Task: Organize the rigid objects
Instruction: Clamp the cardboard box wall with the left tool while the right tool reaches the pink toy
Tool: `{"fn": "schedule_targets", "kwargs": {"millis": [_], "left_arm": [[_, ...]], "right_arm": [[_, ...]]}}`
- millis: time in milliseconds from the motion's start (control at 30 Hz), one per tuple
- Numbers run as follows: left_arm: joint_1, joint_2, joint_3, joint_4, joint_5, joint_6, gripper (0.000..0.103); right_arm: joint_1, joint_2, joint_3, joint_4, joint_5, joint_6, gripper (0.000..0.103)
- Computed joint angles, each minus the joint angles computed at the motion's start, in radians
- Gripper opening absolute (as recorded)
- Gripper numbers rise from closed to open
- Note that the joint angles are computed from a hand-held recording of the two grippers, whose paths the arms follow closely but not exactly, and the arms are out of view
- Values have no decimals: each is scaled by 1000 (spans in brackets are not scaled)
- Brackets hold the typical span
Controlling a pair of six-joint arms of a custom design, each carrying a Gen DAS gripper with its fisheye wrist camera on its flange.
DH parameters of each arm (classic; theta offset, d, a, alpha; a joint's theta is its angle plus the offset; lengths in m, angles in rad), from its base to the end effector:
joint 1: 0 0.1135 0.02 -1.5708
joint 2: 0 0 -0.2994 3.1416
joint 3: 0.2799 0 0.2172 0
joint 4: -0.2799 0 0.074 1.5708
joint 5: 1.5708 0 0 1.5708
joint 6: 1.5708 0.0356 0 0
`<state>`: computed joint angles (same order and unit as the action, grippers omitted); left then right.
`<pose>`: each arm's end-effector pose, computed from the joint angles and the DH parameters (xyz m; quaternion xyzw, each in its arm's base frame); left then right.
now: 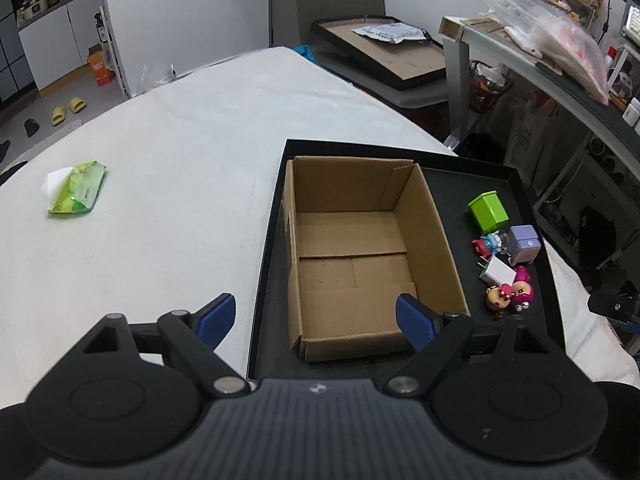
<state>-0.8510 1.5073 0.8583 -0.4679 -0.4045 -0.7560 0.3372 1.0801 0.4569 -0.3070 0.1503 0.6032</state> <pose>0.1756 -0.1790 0.2380 0.0002 0.9556 -0.0228 0.2939 0.1421 0.0442 0.2169 0.1489 0.9350 0.0787 0.3122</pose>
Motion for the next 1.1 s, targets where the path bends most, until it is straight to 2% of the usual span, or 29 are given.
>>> {"fn": "schedule_targets", "kwargs": {"millis": [167, 233, 533, 633, 767, 867, 933, 1000, 1100], "left_arm": [[30, 56, -19, 67, 10, 17, 84], [46, 76, -26, 94, 13, 23, 83], [127, 182, -39, 183, 58, 52, 64], [144, 219, -35, 201, 65, 56, 59], [174, 279, -17, 202, 97, 64, 42], [186, 316, -8, 212, 109, 70, 36], [190, 343, 1, 218, 108, 77, 25], [199, 363, 4, 237, 119, 81, 9], [198, 390, 27, 234, 97, 89, 8]], "right_arm": [[-82, 88, -45, 108, -65, -36, 93], [-111, 132, -57, 149, -92, -50, 85], [-209, 351, -90, 350, -159, -46, 64], [-221, 425, -82, 407, -163, -33, 63], [-222, 521, -65, 473, -148, -16, 63], [-238, 585, -61, 522, -150, 2, 63], [-243, 631, -53, 550, -153, 10, 63], [-243, 676, -43, 577, -157, 16, 63], [-258, 735, -27, 603, -187, 20, 63]]}}
